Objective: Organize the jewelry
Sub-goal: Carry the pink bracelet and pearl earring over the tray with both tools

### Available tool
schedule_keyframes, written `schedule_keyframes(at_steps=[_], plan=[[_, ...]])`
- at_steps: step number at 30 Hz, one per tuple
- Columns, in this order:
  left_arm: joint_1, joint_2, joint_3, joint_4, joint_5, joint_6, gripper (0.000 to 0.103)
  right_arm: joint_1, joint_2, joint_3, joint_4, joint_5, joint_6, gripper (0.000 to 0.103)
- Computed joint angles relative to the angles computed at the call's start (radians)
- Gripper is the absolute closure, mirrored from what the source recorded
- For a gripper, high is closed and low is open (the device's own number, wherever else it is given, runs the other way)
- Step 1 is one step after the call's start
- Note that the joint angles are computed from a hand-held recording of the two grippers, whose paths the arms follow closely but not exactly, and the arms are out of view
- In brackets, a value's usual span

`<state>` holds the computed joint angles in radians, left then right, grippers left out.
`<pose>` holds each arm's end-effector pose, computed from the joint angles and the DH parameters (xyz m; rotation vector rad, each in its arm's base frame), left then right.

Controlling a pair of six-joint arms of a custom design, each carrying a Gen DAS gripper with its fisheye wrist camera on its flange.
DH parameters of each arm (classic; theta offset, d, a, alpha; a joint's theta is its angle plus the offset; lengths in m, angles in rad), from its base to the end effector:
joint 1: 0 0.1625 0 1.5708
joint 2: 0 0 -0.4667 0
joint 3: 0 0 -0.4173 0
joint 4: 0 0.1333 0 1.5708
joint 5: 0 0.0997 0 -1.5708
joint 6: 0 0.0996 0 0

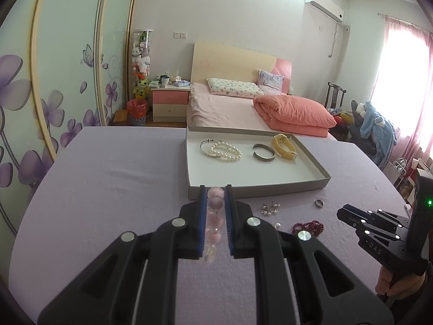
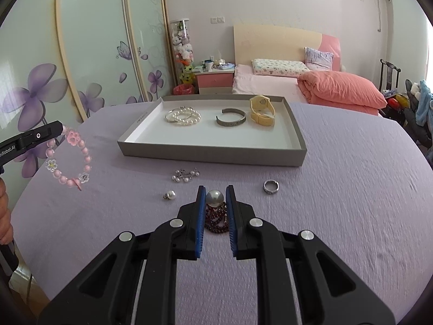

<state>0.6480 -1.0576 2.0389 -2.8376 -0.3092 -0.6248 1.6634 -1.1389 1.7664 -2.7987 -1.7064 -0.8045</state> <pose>-0.3130 -0.5232 0.2212 0.0930 2.0927 -1.2775 0.1814 -0.6572 0.3162 1.1271 -2.4737 0.7242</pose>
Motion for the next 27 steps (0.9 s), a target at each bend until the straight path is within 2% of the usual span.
schedule_keyframes(at_steps=[14, 23, 27], plan=[[0.003, 0.019, -0.026, -0.047, -0.006, 0.055, 0.09, 0.023, 0.035, -0.047, -0.025, 0.01, 0.001, 0.088], [0.05, 0.078, -0.143, -0.191, -0.045, 0.241, 0.09, 0.053, 0.138, -0.215, -0.085, 0.035, 0.032, 0.088], [0.09, 0.124, -0.234, -0.247, -0.064, 0.327, 0.09, 0.056, 0.206, -0.32, -0.054, 0.059, 0.064, 0.088]])
